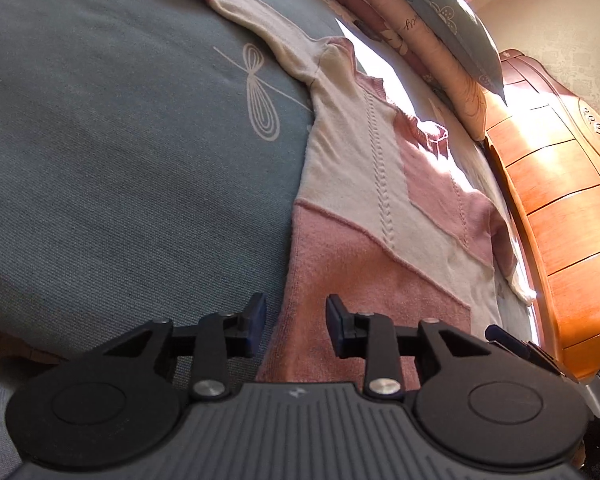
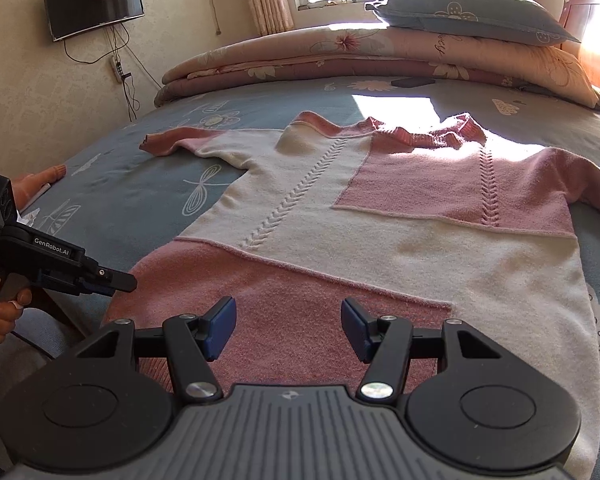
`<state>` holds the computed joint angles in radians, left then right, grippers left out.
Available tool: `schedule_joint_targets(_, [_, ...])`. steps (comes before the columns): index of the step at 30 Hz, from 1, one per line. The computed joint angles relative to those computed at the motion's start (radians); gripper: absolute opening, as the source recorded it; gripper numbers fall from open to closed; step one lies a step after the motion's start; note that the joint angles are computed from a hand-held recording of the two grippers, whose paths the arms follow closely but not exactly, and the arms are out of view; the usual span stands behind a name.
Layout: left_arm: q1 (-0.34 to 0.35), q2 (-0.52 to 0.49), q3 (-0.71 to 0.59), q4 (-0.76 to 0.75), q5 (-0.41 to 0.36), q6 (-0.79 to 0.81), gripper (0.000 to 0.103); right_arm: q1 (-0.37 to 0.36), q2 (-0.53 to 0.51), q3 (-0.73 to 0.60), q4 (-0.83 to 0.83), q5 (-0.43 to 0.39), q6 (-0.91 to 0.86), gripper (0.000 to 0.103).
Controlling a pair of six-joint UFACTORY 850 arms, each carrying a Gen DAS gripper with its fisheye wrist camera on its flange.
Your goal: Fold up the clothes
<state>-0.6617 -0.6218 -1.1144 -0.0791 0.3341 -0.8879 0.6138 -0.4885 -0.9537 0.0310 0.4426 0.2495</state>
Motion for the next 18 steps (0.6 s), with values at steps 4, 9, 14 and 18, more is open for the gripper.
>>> schedule_joint_targets(4, [0.012,-0.016,-0.041,0.02,0.071,0.0,0.054,-0.007,-0.057,-0.086,-0.168,-0.039,0.108,0.063])
schedule_joint_targets(9, [0.023,-0.086,-0.157,0.13,0.078,-0.11,0.055,0.011,-0.183,-0.258,-0.263,-0.104,0.106,0.063])
schedule_joint_targets(14, [0.02,-0.144,-0.215,0.186,0.05,-0.137,0.065,0.042,-0.208,-0.251,-0.057,-0.156,-0.202,0.065])
schedule_joint_targets(18, [0.001,-0.156,-0.186,-0.018,0.074,0.12,0.066,0.025,-0.132,-0.122,-0.142,-0.114,-0.096,0.065])
